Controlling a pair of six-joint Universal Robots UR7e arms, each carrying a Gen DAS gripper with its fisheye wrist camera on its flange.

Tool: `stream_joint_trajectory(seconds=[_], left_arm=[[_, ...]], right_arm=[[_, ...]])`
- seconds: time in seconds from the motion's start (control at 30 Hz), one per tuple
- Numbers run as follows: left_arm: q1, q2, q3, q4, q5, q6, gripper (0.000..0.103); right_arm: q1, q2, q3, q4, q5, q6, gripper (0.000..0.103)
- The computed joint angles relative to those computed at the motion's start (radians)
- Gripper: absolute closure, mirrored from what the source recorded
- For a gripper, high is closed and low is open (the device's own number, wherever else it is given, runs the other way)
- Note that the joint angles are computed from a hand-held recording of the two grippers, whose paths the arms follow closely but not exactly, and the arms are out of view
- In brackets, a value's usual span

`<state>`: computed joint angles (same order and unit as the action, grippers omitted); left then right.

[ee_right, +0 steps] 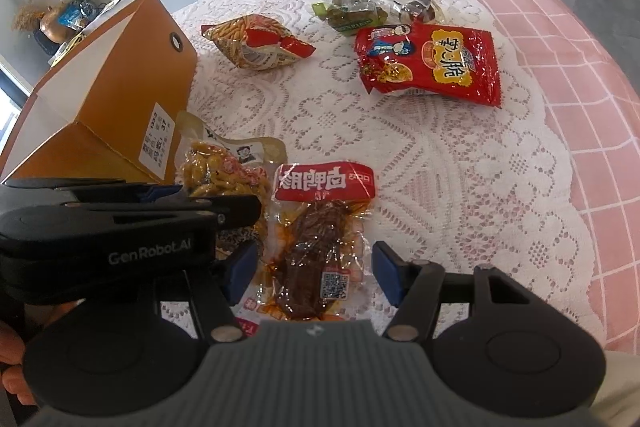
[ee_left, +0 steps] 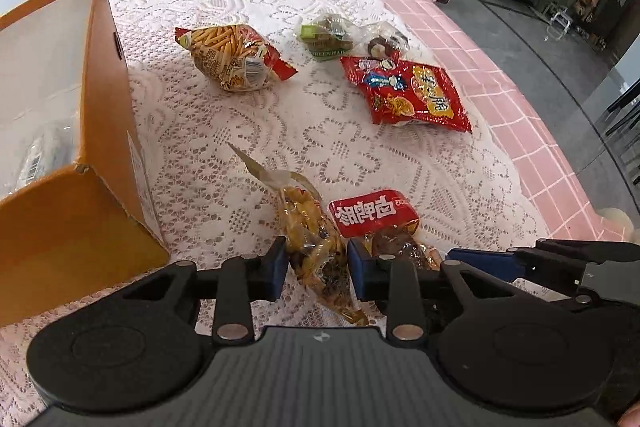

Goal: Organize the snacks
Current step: 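Grasp the peanut bag with the left tool while the right tool grasps the red-labelled meat pack, then carry both packs over the orange box and open both tools to drop them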

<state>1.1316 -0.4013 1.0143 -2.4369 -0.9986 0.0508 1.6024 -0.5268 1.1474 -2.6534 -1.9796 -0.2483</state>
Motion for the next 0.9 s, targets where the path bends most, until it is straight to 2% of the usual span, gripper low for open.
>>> stream_joint_trajectory(seconds=[0.33,0.5,0.73,0.9], left_arm=[[-0.011,-0.049,0.082,-0.111,-0.009,0.021,0.074],[-0.015,-0.1,0.145,-0.168,-0.052,0.021,0.074],[-0.036,-0.177,0.241,-0.302,-0.101,0.066,0.074],[-0.048,-0.22,0.278,-0.371,-0.072,0.098,0.074]], right_arm=[[0.008,-0.006,0.02,-0.049,-0.023,-0.011,0.043],[0.026,-0.003,0.028,-0.093,-0.075,-0.033,0.043],[0.054,-0.044,0.086,-0.189,-0.107,-0.018,0.043],[0.086,-0.055,0.099,-0.252,-0.085,-0.028,0.043]])
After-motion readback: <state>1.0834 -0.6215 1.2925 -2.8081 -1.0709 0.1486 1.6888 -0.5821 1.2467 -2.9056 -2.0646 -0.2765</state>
